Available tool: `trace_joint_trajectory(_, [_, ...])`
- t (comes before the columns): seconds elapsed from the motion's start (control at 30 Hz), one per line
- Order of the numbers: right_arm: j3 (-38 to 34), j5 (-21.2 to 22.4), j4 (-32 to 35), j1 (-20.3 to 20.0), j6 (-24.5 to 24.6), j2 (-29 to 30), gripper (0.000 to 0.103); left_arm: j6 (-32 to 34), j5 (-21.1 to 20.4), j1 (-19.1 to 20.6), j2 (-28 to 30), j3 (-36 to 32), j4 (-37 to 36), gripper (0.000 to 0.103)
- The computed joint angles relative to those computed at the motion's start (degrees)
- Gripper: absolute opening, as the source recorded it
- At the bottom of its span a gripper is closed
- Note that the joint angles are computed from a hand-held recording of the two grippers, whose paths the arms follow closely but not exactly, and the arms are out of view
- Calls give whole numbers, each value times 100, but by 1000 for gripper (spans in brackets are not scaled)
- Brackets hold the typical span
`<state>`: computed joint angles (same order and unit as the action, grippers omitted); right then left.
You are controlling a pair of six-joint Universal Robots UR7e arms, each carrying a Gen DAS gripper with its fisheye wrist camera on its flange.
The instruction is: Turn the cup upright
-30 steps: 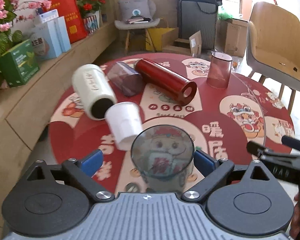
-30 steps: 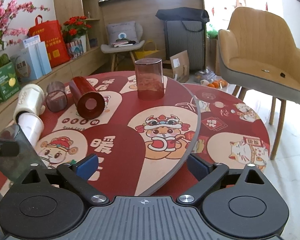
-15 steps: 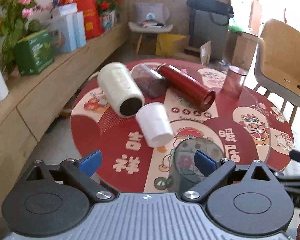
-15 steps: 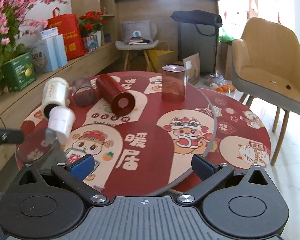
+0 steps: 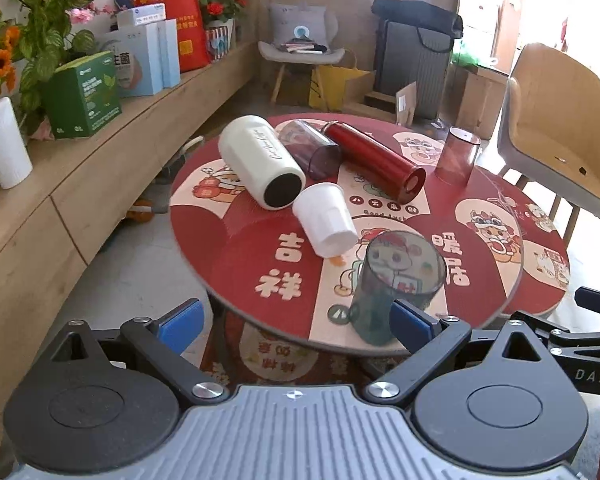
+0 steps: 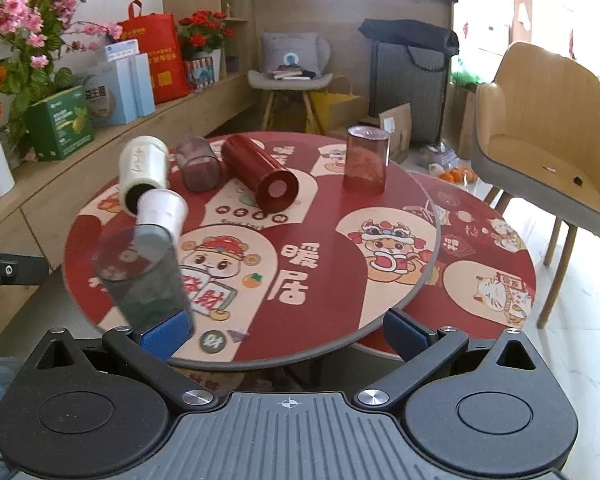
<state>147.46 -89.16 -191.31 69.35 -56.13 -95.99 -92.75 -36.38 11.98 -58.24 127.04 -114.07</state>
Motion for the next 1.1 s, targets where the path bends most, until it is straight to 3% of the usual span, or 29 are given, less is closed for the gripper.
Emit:
trace_joint_trajectory(0.23, [420, 338, 589, -286, -22, -1082, 103, -609, -327, -509, -187, 30, 789, 100])
trace_joint_trajectory(0.57, [790, 774, 1311, -690, -290, -2333, 103, -972, -690, -956, -97, -20, 1216, 100])
trace_joint_trajectory(0.8, [1002, 894, 1526, -976, -522, -2724, 103, -1150, -872, -1074, -66, 12, 1314, 100])
trace_joint_trajectory(1.1, [1106, 831, 1296, -1050, -619, -2621, 103, -1254, -910, -1128, -26, -20, 1435, 100])
